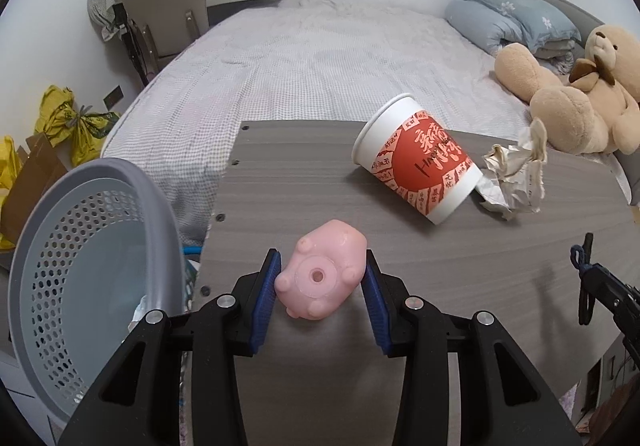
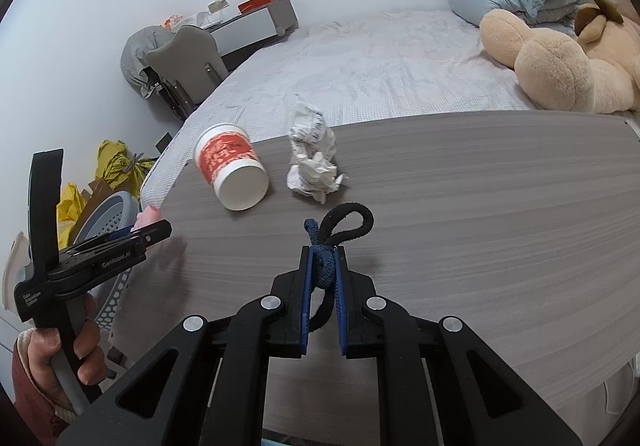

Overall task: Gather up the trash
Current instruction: 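Grasp the pink pig toy with the left tool while the right tool holds the hair tie, then carry the pig toy and hair tie over the basket and release both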

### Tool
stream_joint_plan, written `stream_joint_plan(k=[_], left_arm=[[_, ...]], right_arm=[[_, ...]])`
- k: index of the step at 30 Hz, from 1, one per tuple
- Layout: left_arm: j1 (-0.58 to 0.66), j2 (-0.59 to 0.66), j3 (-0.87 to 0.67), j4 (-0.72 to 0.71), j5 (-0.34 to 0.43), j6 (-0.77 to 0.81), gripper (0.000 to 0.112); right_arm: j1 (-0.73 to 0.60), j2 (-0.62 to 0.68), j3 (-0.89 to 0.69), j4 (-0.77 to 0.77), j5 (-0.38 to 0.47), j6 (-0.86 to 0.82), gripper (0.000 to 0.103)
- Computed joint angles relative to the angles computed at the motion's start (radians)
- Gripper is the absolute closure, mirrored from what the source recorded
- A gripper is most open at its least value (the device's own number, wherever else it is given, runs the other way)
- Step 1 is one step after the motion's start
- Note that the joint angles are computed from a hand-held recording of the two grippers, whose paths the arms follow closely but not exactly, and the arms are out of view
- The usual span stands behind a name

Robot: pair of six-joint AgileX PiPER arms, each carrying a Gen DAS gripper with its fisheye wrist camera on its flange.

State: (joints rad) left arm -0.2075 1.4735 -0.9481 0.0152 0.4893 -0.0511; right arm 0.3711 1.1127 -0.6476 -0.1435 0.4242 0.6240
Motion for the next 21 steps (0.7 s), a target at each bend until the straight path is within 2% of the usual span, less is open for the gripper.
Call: stream_joint_plan(k=[6,12,16,21], left_arm=[[0.074,-0.129,0.073,-0.105,-0.002,0.133,0.072],[0.243,-0.22,0.123,-0.274,0.017,0.369,0.072],[0.395,-0.24,0.137,-0.4,0.05,0.553,0.072],[0.577,-0.207,0.125,-0.519,0.084,0.731,0.072]], right_arm=[[0.156,0.002,-0.059,-0.191,0.057,0.215,0.092],[0.299,0.092,-0.17,-0.294,0.092,0.327,0.092],[0.366,0.197,-0.275,-0.291,0.095,0.317,0.092],[0.427,0.353,-0.439,-0.228,0.098,0.226,0.092]])
